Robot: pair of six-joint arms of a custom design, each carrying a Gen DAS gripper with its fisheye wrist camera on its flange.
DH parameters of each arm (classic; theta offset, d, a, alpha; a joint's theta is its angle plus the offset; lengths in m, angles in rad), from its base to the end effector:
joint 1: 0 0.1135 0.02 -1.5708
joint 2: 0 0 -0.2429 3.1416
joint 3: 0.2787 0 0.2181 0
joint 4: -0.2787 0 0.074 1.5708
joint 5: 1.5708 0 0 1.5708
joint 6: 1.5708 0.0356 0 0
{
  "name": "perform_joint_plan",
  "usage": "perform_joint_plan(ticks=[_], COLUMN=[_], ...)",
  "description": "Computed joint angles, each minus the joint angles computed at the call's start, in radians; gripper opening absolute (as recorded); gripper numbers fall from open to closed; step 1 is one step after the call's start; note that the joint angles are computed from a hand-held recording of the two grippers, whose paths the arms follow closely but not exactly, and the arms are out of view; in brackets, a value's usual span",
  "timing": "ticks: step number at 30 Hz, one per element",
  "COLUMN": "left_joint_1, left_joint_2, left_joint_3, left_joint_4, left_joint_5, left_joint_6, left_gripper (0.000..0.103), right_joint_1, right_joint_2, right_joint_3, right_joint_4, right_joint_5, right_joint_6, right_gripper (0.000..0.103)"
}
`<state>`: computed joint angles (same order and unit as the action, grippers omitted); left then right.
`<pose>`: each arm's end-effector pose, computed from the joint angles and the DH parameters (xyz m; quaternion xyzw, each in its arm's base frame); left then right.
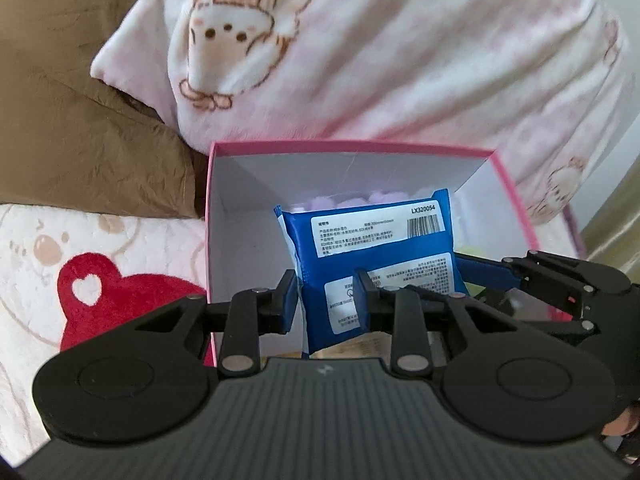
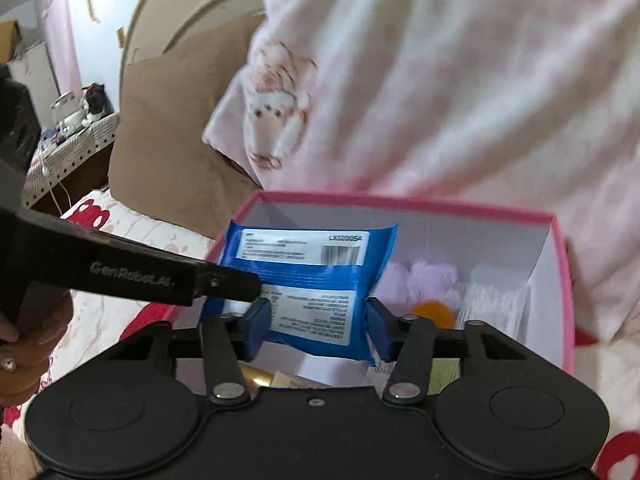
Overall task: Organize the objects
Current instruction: 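Lift the blue wipes pack with the left tool into the pink box, then open the left tool and lift it out of the box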
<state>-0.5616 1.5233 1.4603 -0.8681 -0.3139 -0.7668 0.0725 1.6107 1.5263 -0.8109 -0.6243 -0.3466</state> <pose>0.2478 -0.1430 0.3163 -0.1449 0.9277 -0.0746 0.3360 0.3057 0.0431 0.3180 -0.2863 0.8571 0.2440 0.3520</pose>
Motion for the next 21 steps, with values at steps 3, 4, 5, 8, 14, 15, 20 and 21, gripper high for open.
perform_joint_plan(ticks=[3,4,5,8,14,15,20,21], left_joint_1=[0.002,0.0,-0.005,-0.023,-0.013,-0.009,-0.041,-0.046], left_joint_2=[0.072,0.098,0.118,0.157,0.186,0.189,0.178,0.172], left_joint_3=[0.07,0.1,0.124,0.167,0.182,0.175,0.127,0.123], left_joint_4=[-0.057,-0.081,-0.102,-0.142,-0.174,-0.16,-0.116,-0.118], left_joint_5=[-0.009,-0.016,-0.031,-0.085,-0.079,-0.074,-0.149,-0.152], left_joint_6=[0.014,0.021,0.027,0.037,0.05,0.048,0.038,0.028], left_gripper=[0.028,0.028,0.028,0.028,0.028,0.029,0.043,0.044], right_joint_1=[-0.015,-0.012,-0.008,0.002,0.025,0.029,0.038,0.038], right_joint_2=[0.044,0.058,0.071,0.103,0.132,0.136,0.163,0.147], right_joint_3=[0.002,0.008,0.015,0.027,0.028,0.027,0.042,0.026], right_joint_4=[0.002,0.0,-0.003,-0.01,-0.004,-0.005,-0.016,-0.012], right_joint_5=[-0.011,-0.006,0.001,0.002,0.026,0.038,0.067,0.069], right_joint_6=[0.009,0.013,0.019,0.038,0.059,0.064,0.07,0.066], right_gripper=[0.046,0.044,0.042,0.035,0.029,0.029,0.031,0.032])
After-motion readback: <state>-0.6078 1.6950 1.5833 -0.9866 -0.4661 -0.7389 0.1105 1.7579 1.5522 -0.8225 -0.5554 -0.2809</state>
